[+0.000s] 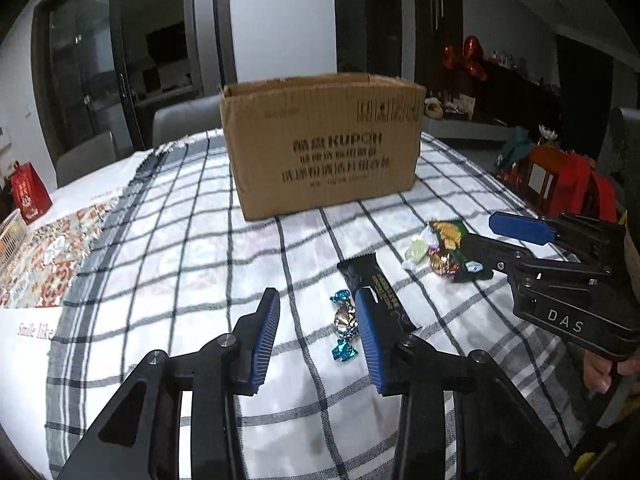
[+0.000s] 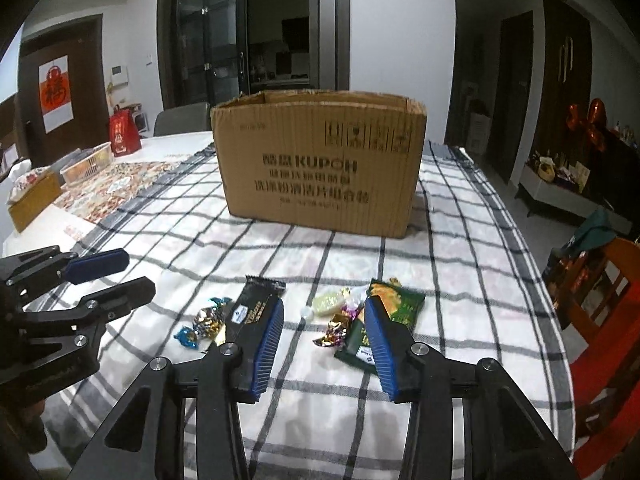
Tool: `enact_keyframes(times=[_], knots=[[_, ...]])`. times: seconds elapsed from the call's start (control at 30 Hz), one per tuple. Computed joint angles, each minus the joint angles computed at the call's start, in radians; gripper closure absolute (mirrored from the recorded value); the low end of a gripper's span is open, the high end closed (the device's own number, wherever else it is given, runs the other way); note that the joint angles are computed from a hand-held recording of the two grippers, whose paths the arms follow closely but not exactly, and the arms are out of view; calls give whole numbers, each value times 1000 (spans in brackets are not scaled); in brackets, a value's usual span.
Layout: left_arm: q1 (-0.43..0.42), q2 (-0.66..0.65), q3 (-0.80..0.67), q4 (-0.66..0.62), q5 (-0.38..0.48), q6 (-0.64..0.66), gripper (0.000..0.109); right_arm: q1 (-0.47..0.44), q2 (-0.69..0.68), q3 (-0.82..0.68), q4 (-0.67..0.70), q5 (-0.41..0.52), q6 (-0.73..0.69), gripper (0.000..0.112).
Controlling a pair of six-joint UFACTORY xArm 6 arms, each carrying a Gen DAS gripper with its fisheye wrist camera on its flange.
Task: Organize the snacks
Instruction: 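Grasp the blue-wrapped candy with the left tool while the right tool grasps the purple-wrapped candy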
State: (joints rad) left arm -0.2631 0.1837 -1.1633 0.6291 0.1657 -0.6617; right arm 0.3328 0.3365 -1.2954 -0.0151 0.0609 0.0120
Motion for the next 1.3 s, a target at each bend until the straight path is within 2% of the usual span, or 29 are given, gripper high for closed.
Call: enact_keyframes(times=[0.23,0.6,0.73,0.9,1.1,1.17,1.3], knots=[[-17,59,-25,-235,4,177,75,-2,46,-41,33,40,-24,77],[-41,141,-97,-471,39,374,79,-8,115,-115,72,89,-36,77],[-37,159,-114,-457,43,359,81,-11,137,-140,50,104,-17,81],[-42,172,-125,-511,50,399,83,-8,156,-162,43,116,-14,82],[-46,184,-135,-590,63,450,86,-6,165,-178,9,139,4,94],[-46,184,-135,-607,64,463,86,-7,166,-180,6,142,11,95],[-43,180,-134,-564,61,426,87,-9,168,-181,-7,138,17,95]])
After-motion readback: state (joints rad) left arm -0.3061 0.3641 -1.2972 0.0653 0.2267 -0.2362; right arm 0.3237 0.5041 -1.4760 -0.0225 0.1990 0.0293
